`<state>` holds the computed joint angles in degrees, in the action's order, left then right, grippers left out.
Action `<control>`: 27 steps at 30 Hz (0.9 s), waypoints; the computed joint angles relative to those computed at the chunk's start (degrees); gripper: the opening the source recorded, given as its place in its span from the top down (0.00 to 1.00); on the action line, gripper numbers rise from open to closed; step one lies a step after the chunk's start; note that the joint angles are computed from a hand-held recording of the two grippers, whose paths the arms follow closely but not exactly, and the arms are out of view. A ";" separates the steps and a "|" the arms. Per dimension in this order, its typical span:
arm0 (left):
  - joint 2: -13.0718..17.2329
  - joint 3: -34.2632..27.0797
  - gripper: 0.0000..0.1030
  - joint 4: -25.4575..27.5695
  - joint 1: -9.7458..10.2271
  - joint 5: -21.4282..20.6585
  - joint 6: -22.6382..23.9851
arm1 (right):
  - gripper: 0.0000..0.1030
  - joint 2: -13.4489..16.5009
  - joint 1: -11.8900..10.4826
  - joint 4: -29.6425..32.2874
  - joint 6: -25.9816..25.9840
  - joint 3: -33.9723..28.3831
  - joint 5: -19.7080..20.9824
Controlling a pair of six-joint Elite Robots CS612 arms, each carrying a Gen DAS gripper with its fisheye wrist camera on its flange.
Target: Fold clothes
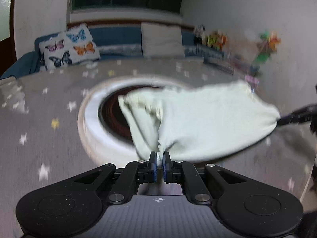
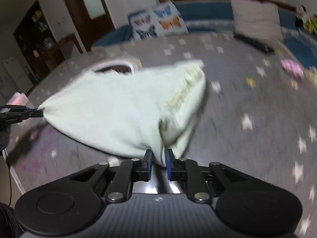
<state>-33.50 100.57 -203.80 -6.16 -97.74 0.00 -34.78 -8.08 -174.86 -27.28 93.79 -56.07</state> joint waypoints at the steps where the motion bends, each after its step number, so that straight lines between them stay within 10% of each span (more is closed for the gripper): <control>1: -0.16 0.46 0.93 0.56 -0.08 0.47 0.23 | 0.86 -0.15 -0.19 0.64 0.18 0.57 -0.51; 15: -0.85 0.72 0.75 -8.43 -0.75 3.28 -1.53 | 0.85 2.40 -0.41 -8.31 14.09 -3.44 2.84; 27: 3.17 -5.93 0.75 1.67 -1.69 1.66 -4.60 | 0.85 6.81 1.87 -7.70 18.64 -10.65 -1.89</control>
